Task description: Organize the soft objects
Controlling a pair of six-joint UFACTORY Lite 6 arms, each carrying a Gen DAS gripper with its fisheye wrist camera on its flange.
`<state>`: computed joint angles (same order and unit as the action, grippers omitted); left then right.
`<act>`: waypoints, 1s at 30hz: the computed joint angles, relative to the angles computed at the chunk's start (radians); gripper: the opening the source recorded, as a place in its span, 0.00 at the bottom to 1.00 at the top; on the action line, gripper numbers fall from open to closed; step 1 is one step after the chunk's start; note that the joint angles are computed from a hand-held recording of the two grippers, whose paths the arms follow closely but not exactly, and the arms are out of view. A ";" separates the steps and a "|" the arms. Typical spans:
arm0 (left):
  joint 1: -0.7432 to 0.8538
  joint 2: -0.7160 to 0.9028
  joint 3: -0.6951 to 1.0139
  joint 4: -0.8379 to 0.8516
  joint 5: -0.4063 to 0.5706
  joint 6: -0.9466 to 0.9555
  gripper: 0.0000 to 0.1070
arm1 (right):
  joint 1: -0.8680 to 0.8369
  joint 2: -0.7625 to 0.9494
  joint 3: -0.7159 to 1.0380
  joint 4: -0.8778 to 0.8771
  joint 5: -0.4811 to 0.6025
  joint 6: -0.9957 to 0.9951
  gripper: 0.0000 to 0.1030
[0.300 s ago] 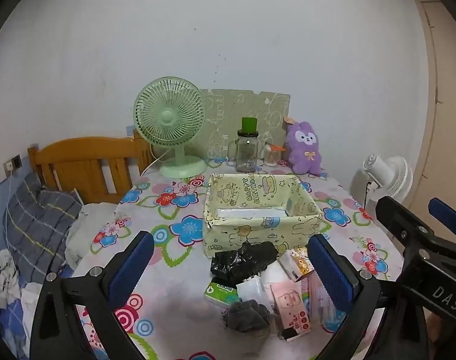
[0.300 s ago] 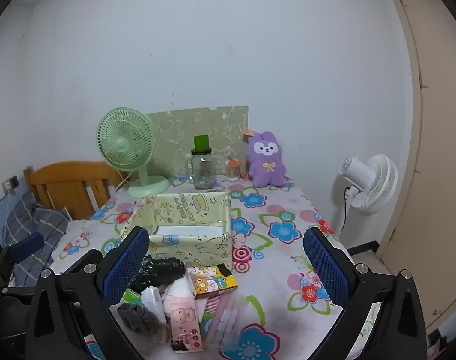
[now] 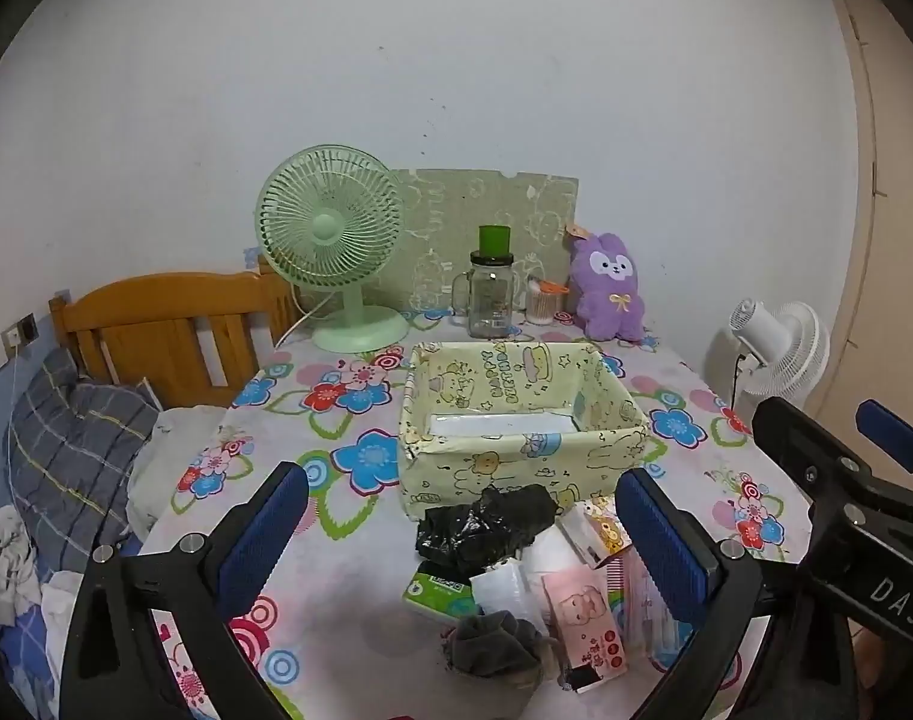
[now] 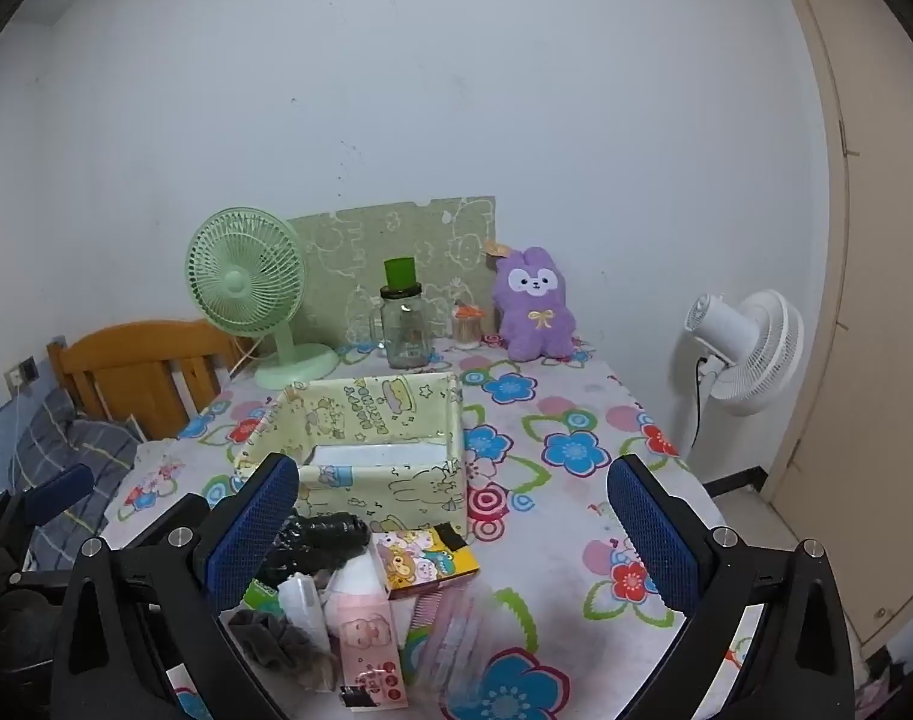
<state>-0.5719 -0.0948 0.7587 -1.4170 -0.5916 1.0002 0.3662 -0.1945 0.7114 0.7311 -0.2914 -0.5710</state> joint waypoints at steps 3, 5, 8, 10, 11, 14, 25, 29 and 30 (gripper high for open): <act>-0.002 0.021 0.015 0.011 -0.006 -0.012 0.96 | 0.014 0.010 0.008 0.021 -0.014 -0.016 1.00; 0.012 0.037 0.032 0.021 -0.003 -0.020 0.96 | 0.015 0.010 0.003 0.000 -0.017 0.004 1.00; 0.016 0.031 0.023 0.032 0.002 -0.028 0.96 | 0.007 0.004 -0.005 -0.042 -0.014 0.044 1.00; 0.014 0.021 0.013 0.040 0.005 -0.034 0.96 | -0.006 -0.007 0.004 -0.041 0.013 0.038 1.00; 0.010 0.018 0.012 0.032 0.004 -0.026 0.96 | -0.004 -0.011 0.002 -0.023 0.014 0.020 1.00; 0.003 0.006 0.014 -0.003 0.004 0.007 0.96 | 0.005 -0.029 -0.008 0.029 0.010 -0.031 1.00; -0.014 -0.005 0.006 -0.011 -0.008 0.006 0.96 | -0.002 -0.050 -0.015 0.026 0.035 -0.023 1.00; -0.017 -0.006 0.006 -0.011 -0.009 0.005 0.96 | 0.000 -0.056 -0.021 0.022 0.032 -0.017 1.00; -0.019 -0.007 0.006 -0.016 -0.010 0.008 0.96 | -0.001 -0.054 -0.018 0.033 0.034 -0.028 1.00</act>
